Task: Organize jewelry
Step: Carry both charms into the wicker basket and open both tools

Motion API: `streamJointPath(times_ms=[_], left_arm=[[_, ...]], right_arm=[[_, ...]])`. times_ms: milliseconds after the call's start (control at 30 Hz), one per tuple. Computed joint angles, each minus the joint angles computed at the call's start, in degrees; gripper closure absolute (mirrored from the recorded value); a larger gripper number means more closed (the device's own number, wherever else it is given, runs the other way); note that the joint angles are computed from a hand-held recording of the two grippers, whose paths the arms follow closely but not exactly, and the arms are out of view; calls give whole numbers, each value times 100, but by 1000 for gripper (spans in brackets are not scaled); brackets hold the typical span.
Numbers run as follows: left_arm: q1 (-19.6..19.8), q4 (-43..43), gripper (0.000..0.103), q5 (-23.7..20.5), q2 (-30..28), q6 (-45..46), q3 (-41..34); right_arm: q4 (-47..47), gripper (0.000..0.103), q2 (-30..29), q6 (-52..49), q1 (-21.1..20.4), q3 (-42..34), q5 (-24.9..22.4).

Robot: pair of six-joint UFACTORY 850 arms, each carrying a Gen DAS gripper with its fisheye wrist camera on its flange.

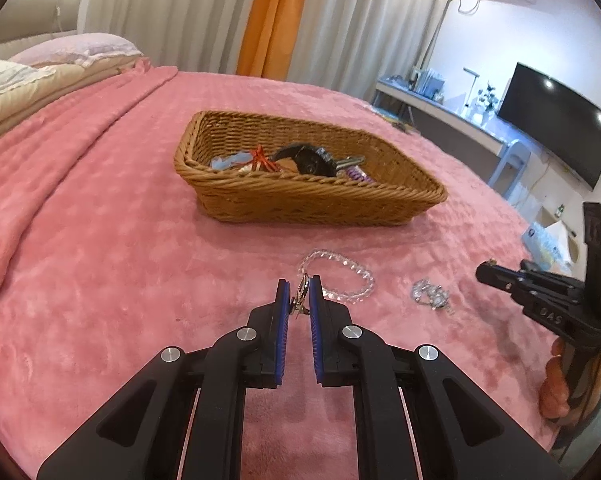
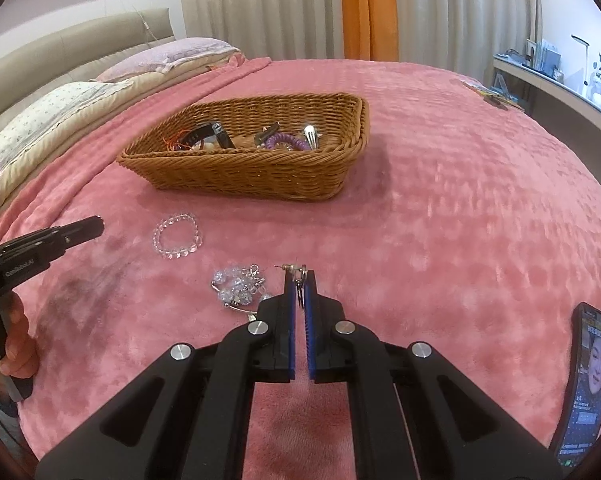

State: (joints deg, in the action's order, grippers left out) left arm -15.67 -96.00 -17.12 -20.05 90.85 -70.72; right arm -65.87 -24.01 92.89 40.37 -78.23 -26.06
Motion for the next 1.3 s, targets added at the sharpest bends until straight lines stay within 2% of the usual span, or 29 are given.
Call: streamJointPath(times_ms=[100, 300, 400, 467, 667, 933, 1133, 1300], left_arm=[[73, -663, 95, -326, 160, 720, 202], [528, -615, 95, -1861, 134, 190, 217], [683, -624, 95, -2330, 84, -25, 132], [730, -642, 95, -2427, 77, -98, 82], [615, -367, 95, -1893, 90, -192, -176], [333, 694, 95, -953, -451, -894, -1471], [193, 2583, 95, -677, -1450, -2848, -2964], [169, 4118, 94, -794, -2175, -4562, -3951]], right_arm=[[-140, 100, 64, 162, 13, 42, -11], [-55, 100, 171, -24, 50, -31, -100], [6, 100, 179, -255, 82, -185, -212], [94, 100, 164, -441, 70, -298, -218], [901, 100, -50, -1354, -52, -784, -106], [2297, 100, -853, -3166, -387, -2204, -31], [4140, 100, -1929, -5129, -712, -3845, -364], [5283, 100, -3041, -6237, -877, -5549, -1108]])
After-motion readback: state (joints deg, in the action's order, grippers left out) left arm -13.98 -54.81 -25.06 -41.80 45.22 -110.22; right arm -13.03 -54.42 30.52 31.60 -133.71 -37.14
